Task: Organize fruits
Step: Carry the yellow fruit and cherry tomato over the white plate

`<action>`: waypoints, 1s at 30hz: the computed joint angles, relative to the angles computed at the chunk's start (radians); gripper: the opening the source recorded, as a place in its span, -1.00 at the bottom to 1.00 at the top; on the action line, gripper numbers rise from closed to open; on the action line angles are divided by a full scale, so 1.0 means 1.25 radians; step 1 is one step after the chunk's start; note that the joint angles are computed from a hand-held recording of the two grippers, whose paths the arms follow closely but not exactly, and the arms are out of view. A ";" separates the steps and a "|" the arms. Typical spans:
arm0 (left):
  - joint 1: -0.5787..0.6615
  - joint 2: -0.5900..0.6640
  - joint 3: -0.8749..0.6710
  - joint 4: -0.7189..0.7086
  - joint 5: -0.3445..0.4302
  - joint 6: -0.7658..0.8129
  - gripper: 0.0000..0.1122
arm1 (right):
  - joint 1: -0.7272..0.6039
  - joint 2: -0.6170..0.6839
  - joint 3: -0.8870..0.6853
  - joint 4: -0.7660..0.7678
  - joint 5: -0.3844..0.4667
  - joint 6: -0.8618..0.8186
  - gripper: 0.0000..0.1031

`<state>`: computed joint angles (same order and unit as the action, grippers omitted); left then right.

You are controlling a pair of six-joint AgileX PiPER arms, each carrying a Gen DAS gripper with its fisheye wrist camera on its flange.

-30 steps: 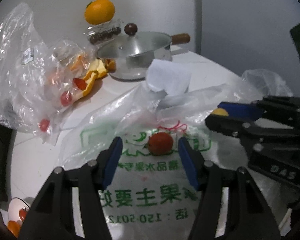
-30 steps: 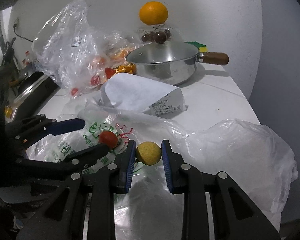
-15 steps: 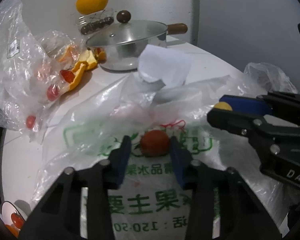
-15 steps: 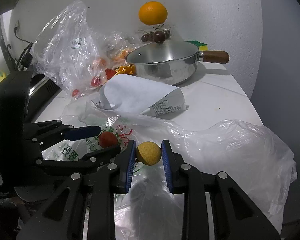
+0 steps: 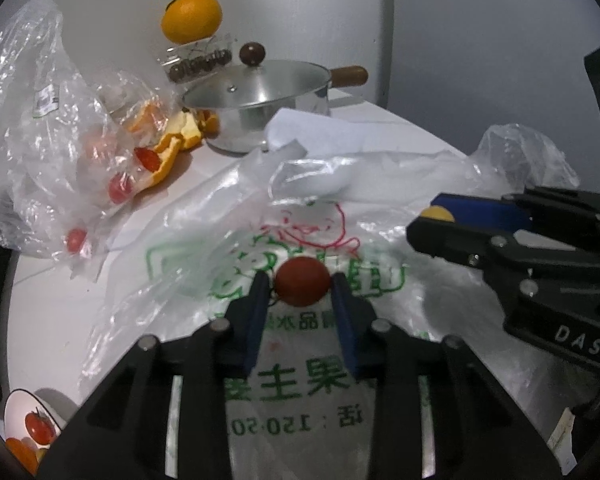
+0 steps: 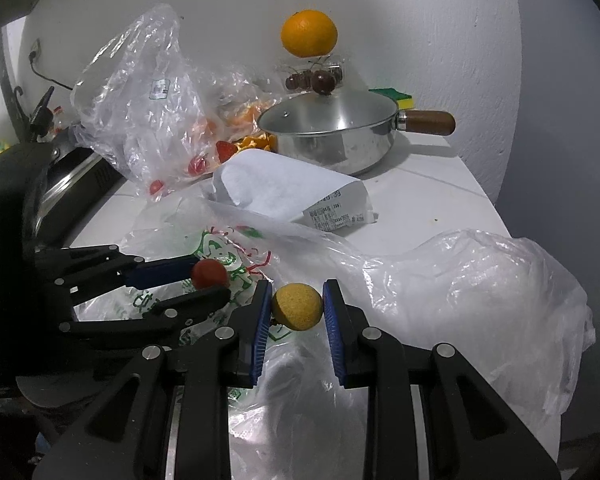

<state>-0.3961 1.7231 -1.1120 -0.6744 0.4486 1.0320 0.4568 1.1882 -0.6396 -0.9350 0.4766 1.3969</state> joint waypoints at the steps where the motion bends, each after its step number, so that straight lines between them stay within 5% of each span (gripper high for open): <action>1: 0.004 -0.008 0.007 -0.007 0.002 0.008 -0.42 | 0.009 -0.004 -0.002 -0.003 0.012 0.005 -0.46; 30: 0.149 -0.197 0.158 -0.168 0.101 0.219 -0.42 | 0.376 -0.026 -0.076 -0.056 0.375 0.182 -0.46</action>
<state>-0.2097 1.4764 -0.9143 -0.8844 0.5752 1.3057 0.9264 1.1553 -0.7343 -1.0049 0.9449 1.6247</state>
